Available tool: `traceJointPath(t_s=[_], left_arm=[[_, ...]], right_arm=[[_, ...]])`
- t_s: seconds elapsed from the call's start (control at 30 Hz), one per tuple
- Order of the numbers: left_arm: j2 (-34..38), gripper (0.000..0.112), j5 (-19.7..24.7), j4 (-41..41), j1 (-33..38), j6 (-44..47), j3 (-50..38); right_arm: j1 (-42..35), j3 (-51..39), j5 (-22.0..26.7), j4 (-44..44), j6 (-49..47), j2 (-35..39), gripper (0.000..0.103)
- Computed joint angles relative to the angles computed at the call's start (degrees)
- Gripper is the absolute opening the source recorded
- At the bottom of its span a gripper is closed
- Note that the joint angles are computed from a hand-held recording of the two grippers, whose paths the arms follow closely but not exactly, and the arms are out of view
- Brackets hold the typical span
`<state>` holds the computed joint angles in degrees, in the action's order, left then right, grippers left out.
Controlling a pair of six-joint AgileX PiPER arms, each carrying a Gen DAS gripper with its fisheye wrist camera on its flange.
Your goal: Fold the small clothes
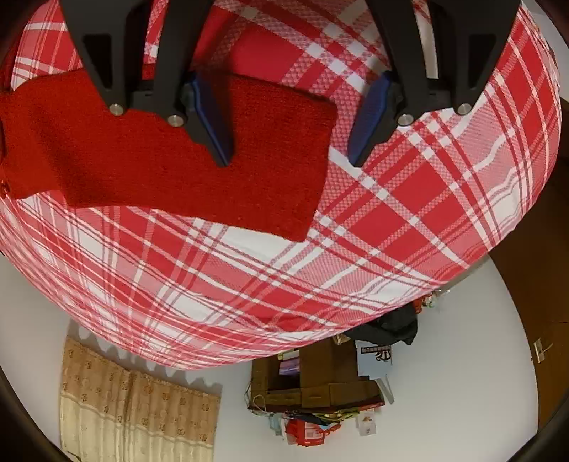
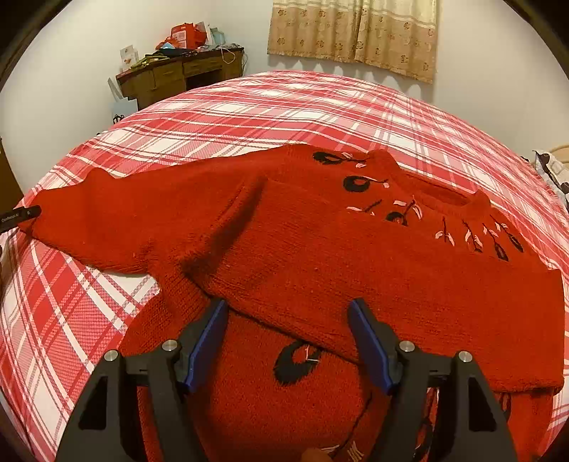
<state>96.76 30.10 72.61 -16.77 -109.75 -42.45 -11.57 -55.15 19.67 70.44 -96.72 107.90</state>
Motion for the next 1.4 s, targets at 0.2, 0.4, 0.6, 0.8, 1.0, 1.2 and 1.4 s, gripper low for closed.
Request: traceJointPath(t_s=[0.2,0.4,0.6,0.8,1.0,1.2,1.4], left_arm=[[-1.4,0.015,-1.0,0.9,-0.2,-2.0,1.0],[-4.8,0.013,-3.2,3.4,-0.9,-3.8,3.1],[-9.0,0.013,-4.0,2.5,-1.0,-2.0,3.8],[-14.4,0.013,-6.2,-3.7,-0.2,4.5,3.8],[-17.2,0.013,-6.8,-9.9,-0.3,11.0,2.9],[-20.1,0.013,-5.4,-11.5,-3.4,10.7,1.3],[-22.0,0.013,-2.6,-12.0,-8.2,11.9,-2.1]], right_arm=[[-0.1,0.7,-0.3,2.7,-2.5,-0.2,0.072],[-0.2,0.7,-0.1,3.1,-2.7,-0.2,0.073],[-0.3,0.4,-0.1,2.7,-2.2,0.2,0.077],[-3.7,0.6,5.8,4.4,-2.8,-1.4,0.081],[-8.8,-0.6,14.8,-2.3,6.6,-6.9,0.082],[-12.8,-2.2,17.8,-9.8,16.2,-8.6,0.082],[-18.2,0.4,20.9,-10.6,14.1,-11.8,0.082]])
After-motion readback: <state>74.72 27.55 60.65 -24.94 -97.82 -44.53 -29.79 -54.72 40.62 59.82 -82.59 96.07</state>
